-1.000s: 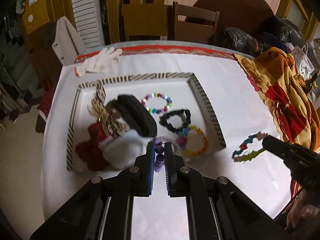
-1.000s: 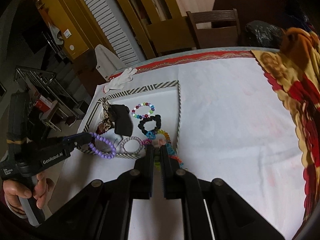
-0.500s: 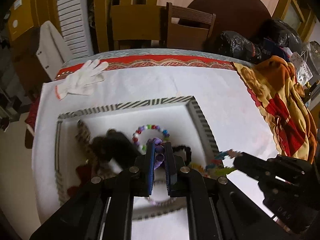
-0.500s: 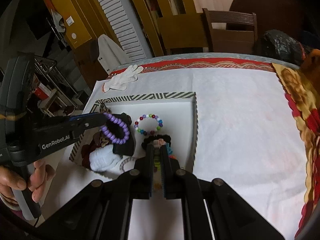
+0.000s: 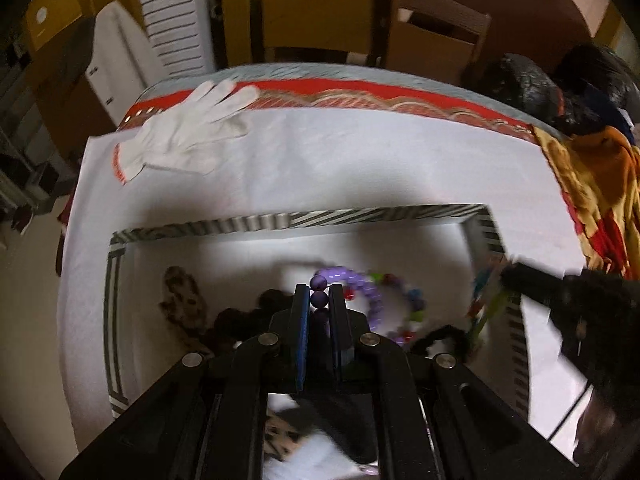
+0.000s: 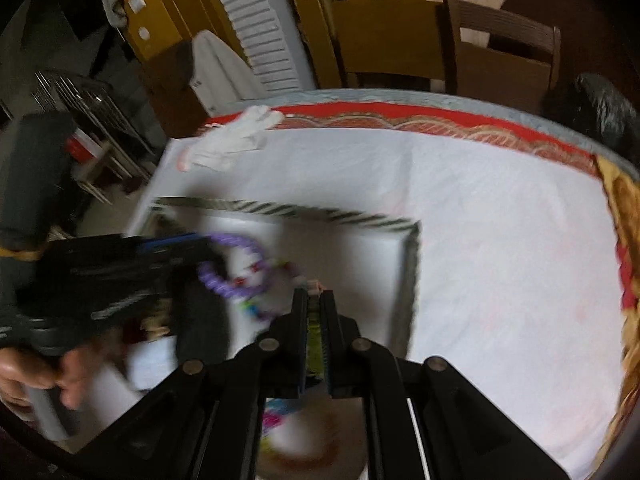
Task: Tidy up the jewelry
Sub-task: 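Lower the bracelets into the tray and open both grippers, then withdraw both grippers from the tray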
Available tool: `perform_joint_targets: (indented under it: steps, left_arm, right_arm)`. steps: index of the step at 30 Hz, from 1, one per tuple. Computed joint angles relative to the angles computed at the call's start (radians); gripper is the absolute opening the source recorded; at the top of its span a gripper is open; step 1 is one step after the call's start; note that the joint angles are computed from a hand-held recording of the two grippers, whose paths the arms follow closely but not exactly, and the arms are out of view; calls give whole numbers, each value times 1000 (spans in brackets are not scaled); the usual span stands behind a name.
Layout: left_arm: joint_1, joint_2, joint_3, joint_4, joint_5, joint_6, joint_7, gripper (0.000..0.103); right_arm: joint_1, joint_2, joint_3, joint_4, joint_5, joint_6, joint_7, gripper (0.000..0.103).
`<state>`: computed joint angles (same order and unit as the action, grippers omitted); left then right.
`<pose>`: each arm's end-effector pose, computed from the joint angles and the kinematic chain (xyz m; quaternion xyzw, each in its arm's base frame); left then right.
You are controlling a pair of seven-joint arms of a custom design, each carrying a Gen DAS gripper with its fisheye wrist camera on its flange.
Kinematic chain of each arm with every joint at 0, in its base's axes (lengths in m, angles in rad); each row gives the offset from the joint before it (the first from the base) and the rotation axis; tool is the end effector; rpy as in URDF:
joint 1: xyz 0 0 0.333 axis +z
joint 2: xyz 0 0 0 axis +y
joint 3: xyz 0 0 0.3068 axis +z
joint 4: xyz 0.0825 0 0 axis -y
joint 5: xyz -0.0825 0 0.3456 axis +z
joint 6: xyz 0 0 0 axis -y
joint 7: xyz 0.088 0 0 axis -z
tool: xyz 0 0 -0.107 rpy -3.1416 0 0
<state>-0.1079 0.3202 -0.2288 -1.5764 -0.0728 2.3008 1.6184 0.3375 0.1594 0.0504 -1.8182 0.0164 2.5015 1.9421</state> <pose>0.6197 -0.1976 0.5068 -0.5715 0.7922 -0.2026 0.0696 0.5653 0.2289 0.5133 -0.6841 0.6818 -0.0929 0.2420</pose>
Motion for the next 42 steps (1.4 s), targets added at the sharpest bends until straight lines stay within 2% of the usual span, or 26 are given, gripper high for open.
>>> perform_joint_targets:
  steps: [4,11,13,15,21,23,26,27,29,31,38,42]
  left_arm:
    - [0,-15,9,-36,24,32,-2,6]
    - [6,-32,11,-71,26,57,-4,9]
    - [1,-32,16,-71,47,52,-17,24]
    - [9,-39,13,-80,32,47,-13,30]
    - [6,-94,22,-144,53,75,-45,30]
    - [3,-121,24,-172,59,79,-55,30]
    - [0,-175,24,-235,59,106,-46,30]
    - [-1,-198,25,-265,58,122,-46,30]
    - [-4,-236,29,-309,49,136,-48,30]
    - [-7,-272,32,-348,29,142,-38,30]
    - [-32,-422,59,-503,-9,184,-31,30]
    - [-45,-483,75,-560,-17,180,-40,30]
  right_arm:
    - [9,59,-36,53,-113,-13,67,6]
    - [-6,119,-35,76,-53,32,57,6]
    - [-4,127,-38,76,-37,49,67,14]
    - [-3,123,-43,71,-24,46,87,20]
    - [-6,16,-26,-60,18,135,95,21]
    - [8,-30,-23,-110,-21,152,130,24]
    - [27,-97,-15,-184,-124,172,247,37]
    - [26,-110,-9,-195,-156,166,280,42]
    - [30,-145,8,-230,-264,153,389,44]
    - [25,-170,28,-254,-314,139,451,45]
    - [13,-253,93,-335,-353,106,568,46]
    - [7,-298,132,-365,-375,95,631,53]
